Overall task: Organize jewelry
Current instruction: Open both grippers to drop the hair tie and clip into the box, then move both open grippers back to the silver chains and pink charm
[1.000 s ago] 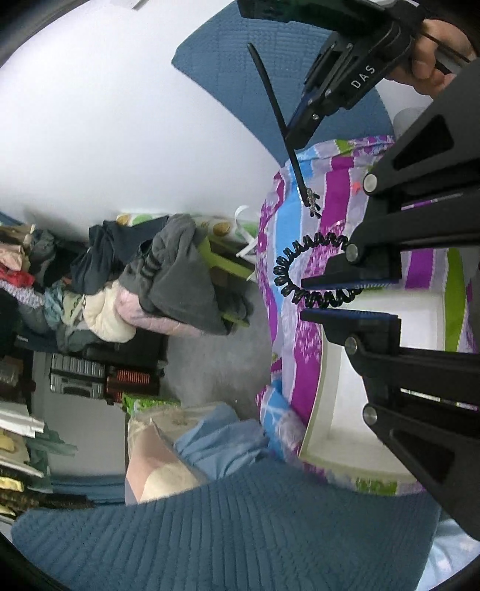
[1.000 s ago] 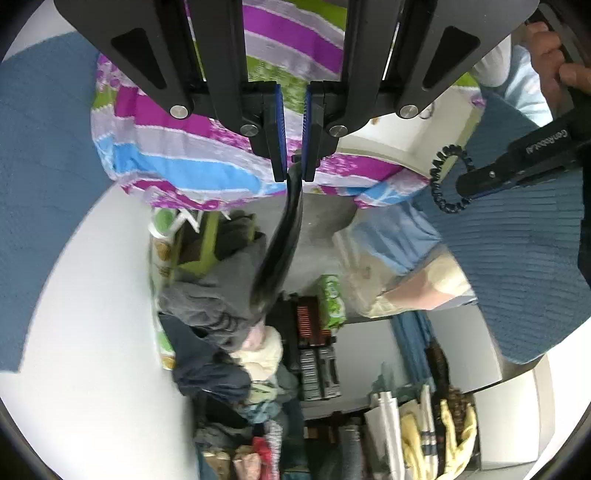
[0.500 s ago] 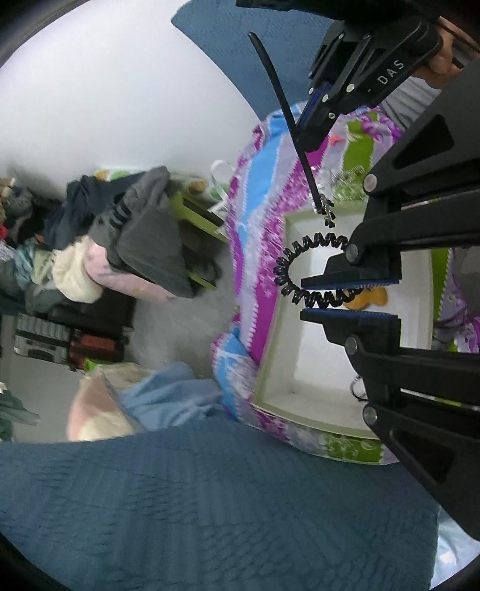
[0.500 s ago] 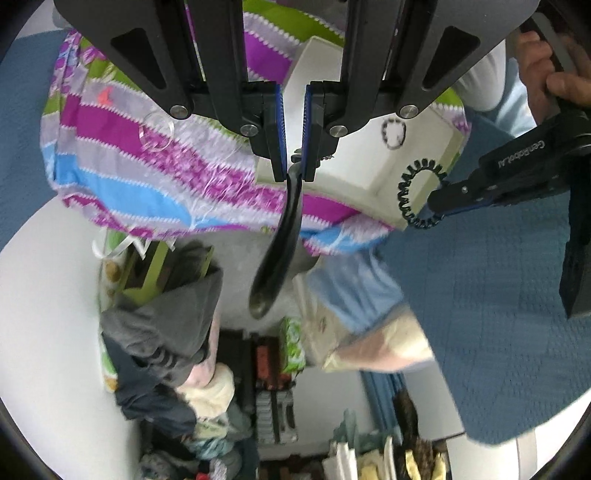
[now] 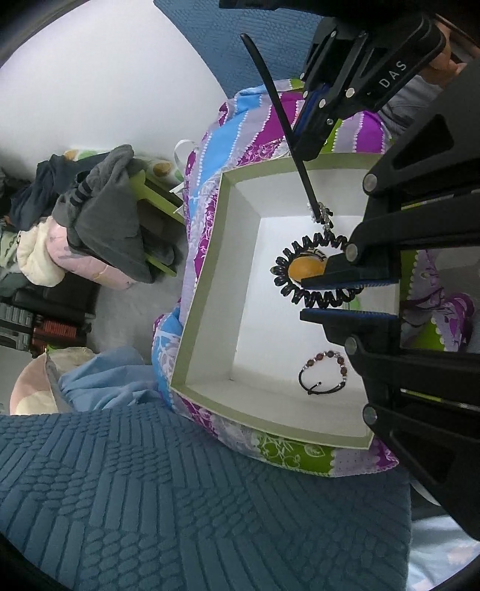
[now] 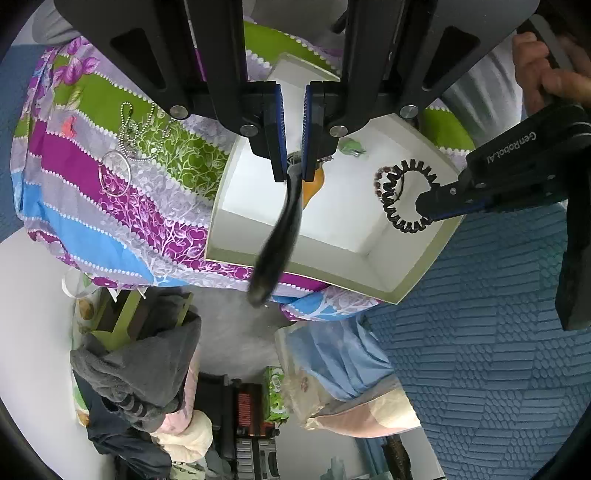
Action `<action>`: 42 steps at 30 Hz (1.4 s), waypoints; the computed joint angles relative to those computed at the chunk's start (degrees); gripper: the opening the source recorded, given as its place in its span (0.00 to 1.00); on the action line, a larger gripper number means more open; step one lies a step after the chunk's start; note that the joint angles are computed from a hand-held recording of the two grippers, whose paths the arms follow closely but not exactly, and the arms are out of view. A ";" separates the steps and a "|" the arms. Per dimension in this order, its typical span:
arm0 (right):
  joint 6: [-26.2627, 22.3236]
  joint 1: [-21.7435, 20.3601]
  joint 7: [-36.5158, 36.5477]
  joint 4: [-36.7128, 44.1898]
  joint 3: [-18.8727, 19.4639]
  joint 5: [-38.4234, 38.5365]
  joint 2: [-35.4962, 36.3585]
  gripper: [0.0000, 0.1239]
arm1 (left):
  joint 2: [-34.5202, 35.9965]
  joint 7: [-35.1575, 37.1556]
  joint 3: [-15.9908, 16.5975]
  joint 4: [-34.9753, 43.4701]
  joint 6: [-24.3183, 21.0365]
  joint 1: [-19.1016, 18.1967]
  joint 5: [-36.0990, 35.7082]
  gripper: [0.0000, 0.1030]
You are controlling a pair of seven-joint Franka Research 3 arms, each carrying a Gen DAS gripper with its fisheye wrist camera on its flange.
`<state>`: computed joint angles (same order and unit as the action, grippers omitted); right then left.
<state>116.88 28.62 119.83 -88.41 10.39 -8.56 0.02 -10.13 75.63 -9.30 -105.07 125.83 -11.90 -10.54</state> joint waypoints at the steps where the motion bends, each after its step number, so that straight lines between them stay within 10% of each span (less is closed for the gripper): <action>1: 0.23 -0.03 -0.19 0.21 -0.04 0.33 0.00 0.05 | -0.13 0.14 0.03 0.04 0.26 0.00 -0.09 0.08; 9: 3.16 -0.17 -2.54 1.47 0.14 2.03 -1.67 0.24 | -2.28 -1.37 -0.70 2.46 3.03 -0.37 2.70 0.13; 13: 4.30 -0.40 -3.26 2.27 0.57 0.97 -3.22 0.24 | -3.48 -4.48 -1.40 3.76 4.58 -0.49 5.75 0.65; 42: 12.97 -19.89 -3.32 -24.45 1.40 0.51 -35.75 0.24 | 4.30 -17.04 -9.39 13.85 9.37 -11.22 13.28 0.63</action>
<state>129.85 8.73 116.50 -112.86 11.79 -8.05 -35.73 -5.82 58.59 -18.68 -91.22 135.20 -23.12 2.73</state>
